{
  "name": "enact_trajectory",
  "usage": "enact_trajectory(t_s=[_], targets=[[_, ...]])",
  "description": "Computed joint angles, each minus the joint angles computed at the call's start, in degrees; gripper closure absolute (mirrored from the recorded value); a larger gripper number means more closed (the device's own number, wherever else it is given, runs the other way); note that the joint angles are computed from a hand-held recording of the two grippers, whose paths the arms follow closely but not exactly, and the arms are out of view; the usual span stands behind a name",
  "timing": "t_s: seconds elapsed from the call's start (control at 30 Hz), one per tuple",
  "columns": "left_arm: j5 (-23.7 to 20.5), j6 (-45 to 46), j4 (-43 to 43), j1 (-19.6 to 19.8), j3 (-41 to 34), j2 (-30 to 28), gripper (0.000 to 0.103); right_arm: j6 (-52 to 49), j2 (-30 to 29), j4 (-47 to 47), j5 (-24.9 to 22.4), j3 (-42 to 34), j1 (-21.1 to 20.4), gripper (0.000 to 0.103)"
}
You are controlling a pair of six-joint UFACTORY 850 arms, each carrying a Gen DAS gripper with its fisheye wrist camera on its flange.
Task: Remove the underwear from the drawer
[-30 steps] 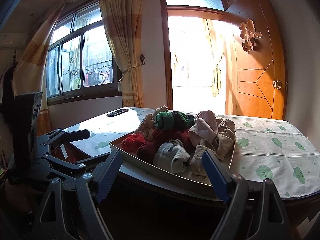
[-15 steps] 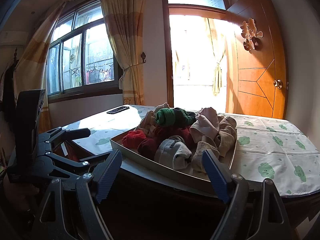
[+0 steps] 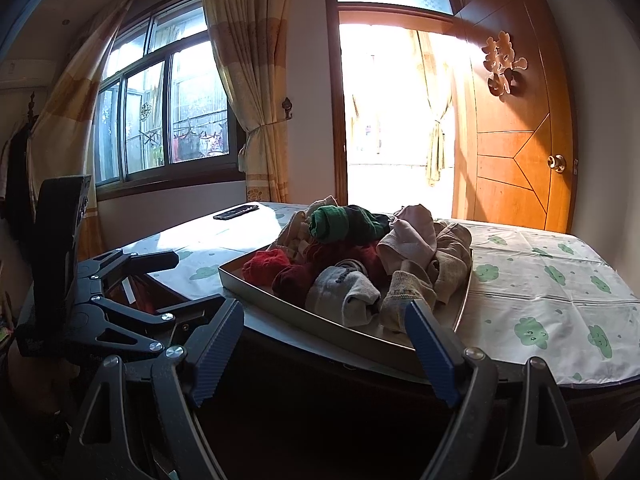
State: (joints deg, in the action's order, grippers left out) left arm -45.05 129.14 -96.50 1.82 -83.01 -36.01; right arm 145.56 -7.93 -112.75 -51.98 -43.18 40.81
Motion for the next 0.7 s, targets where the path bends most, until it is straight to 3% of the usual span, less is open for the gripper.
enact_trajectory(t_s=[0.37, 0.7], targets=[[0.64, 1.49, -0.49, -0.27, 1.09, 0.48, 0.000, 2.30, 3.56, 2.64, -0.71, 5.00, -0.61, 0.018], [0.73, 3.26, -1.90, -0.25, 1.82, 0.97, 0.000, 3.14, 3.04, 1.76, -0.41, 4.96, -0.21, 0.018]])
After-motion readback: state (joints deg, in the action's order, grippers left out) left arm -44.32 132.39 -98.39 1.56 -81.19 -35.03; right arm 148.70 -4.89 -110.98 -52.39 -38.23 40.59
